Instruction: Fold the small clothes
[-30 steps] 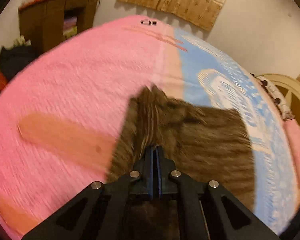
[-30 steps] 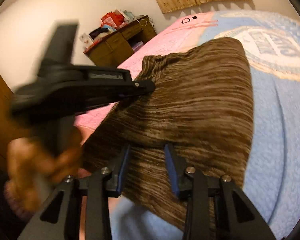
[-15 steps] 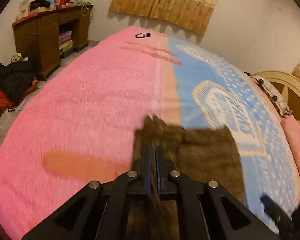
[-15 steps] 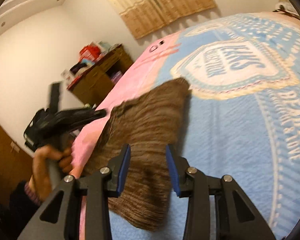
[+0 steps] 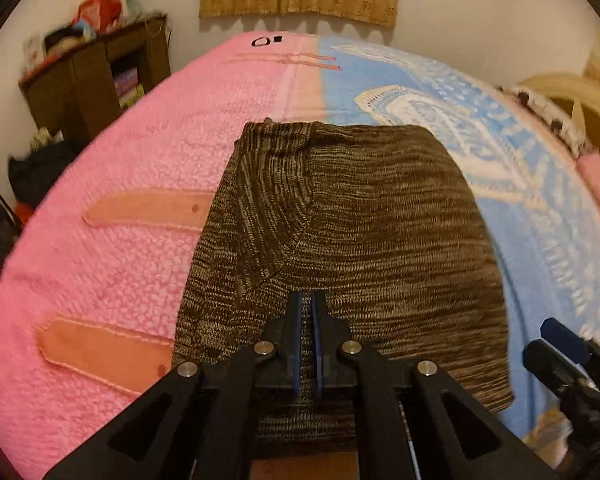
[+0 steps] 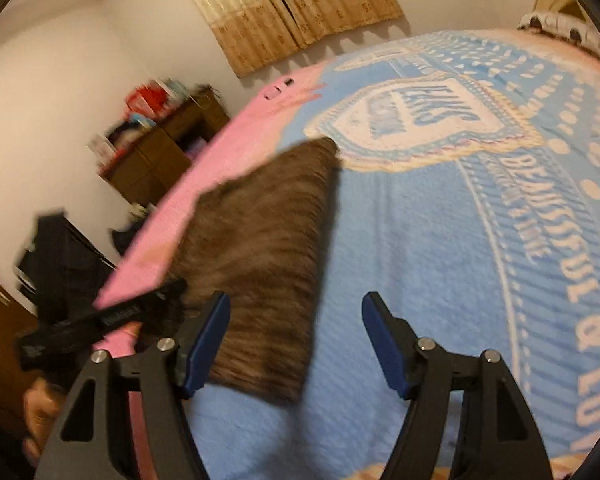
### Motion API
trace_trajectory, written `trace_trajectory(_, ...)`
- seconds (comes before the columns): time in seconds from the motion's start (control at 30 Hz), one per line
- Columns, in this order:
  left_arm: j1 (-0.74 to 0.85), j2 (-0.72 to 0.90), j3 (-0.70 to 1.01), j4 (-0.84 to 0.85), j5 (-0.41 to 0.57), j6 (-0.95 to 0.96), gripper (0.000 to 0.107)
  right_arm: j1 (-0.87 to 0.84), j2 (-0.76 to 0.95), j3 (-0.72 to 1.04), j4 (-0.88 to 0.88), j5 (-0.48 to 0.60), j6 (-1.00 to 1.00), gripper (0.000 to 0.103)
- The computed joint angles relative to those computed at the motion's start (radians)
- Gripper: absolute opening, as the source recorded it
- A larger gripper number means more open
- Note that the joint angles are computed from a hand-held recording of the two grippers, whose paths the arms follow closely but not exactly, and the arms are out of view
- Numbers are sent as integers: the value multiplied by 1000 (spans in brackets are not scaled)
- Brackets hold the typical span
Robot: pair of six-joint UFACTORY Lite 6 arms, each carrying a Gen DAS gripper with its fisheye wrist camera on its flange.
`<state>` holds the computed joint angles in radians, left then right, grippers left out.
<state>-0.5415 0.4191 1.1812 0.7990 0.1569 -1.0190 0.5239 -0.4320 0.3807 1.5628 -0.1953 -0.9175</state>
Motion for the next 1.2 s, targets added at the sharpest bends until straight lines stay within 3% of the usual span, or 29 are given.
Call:
trace_trajectory(0.07,-34,14,20,172,67,-143,5,71,66,25,123,-92,-135,58)
trace_trajectory(0.13,-43,22,20,252,90,-213,5,101,142,46,157,-111,-183,53)
trace_trajectory(0.23,-28,25,21,227,79,-199,5,168,168,27,99,-175,-92,53)
trace_trajectory(0.33,-33,32,35,180,95,-152,5,177,126,-6,143,-174,-119,53)
trace_trajectory(0.5,-71,-1,5,258,146,-225,5,184,-36,-61,369,-169,-305,53)
trace_trajectory(0.63,-88,-25,-25,324,177,-304,5,245,-174,-77,419,-279,-343,53)
trace_trajectory(0.87,-120,-30,-38,400,209,-388,5,233,-193,-92,401,-267,-306,53)
trace_trajectory(1.07,-135,-39,-53,370,156,-371,5,222,-238,-129,422,-290,-335,52)
trace_trajectory(1.2,-76,-97,-93,317,39,-332,5,140,-295,-143,482,-251,-450,52)
